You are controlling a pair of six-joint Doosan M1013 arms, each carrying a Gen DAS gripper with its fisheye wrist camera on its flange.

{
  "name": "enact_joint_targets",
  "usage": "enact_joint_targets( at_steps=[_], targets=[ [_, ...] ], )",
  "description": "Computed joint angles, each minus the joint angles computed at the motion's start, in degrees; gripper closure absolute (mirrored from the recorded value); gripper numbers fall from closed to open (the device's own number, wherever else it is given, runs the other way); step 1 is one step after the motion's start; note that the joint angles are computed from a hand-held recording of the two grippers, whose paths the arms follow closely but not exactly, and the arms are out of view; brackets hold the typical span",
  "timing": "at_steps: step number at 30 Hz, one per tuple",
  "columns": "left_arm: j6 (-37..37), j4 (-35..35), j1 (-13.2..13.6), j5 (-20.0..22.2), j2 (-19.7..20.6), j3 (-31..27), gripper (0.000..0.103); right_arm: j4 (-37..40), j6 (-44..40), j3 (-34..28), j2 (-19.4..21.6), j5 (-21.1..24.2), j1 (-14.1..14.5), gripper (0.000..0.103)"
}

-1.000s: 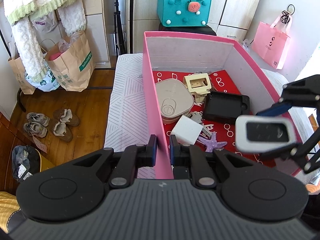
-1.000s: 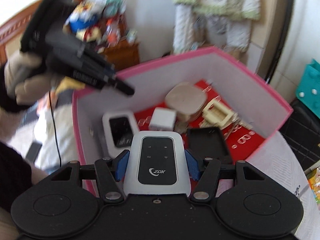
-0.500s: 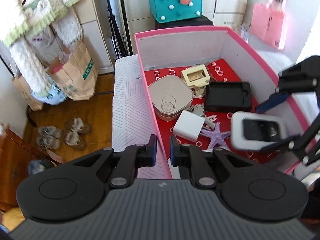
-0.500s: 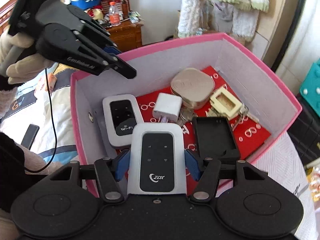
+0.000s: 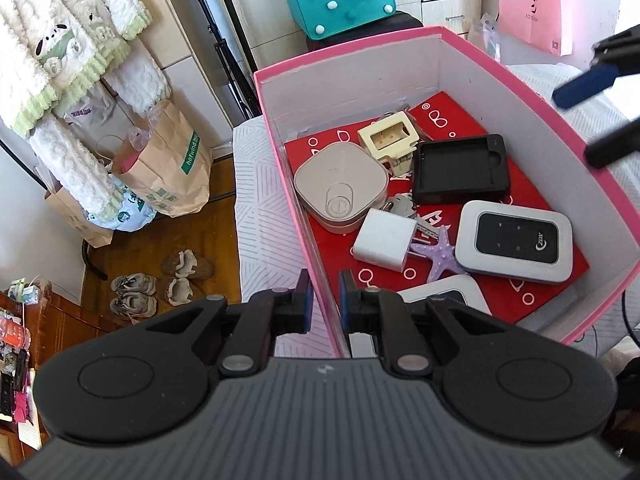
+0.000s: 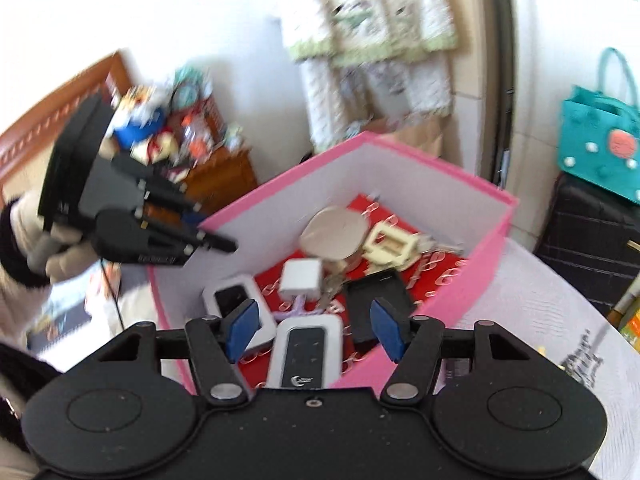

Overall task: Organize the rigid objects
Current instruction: 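Move the right gripper back to the AA battery on the table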

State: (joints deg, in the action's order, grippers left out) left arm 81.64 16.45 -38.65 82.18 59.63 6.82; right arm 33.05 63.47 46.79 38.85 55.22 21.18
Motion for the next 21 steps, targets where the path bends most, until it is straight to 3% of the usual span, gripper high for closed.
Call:
enact_joint_targets(
  at_steps=[5,9,11,17,21],
  targets=[
    [0.11,0.54,-0.15,0.0,0.04,-0.03,0.091,-0.39,-0.08,9.47,-4.29,-14.45,-0.72,0.033],
    [0.52,0.61,-0.18,0.17,0.09,-0.18,0.091,-13.26,9.7,12.74,-5.73,-20.8,-0.25,0.038],
    [0.7,0.94,-0.24,-1.03,-0.86,1.86,0.091,-17.24,13.81,13.21,-5.8,-20.74,-0.38,0.04],
    [0.18,0.51,-0.15,-1.76,-1.51,3.15,0.091,-17.49,17.94,13.71,-4.86,-17.62,-1.55,0.042],
    [0.14,0.62,-0.13,-1.9,-1.7,3.53,0.091,-24.91,21.17,14.46,-4.33,-15.37,-0.92,0.048]
  ],
)
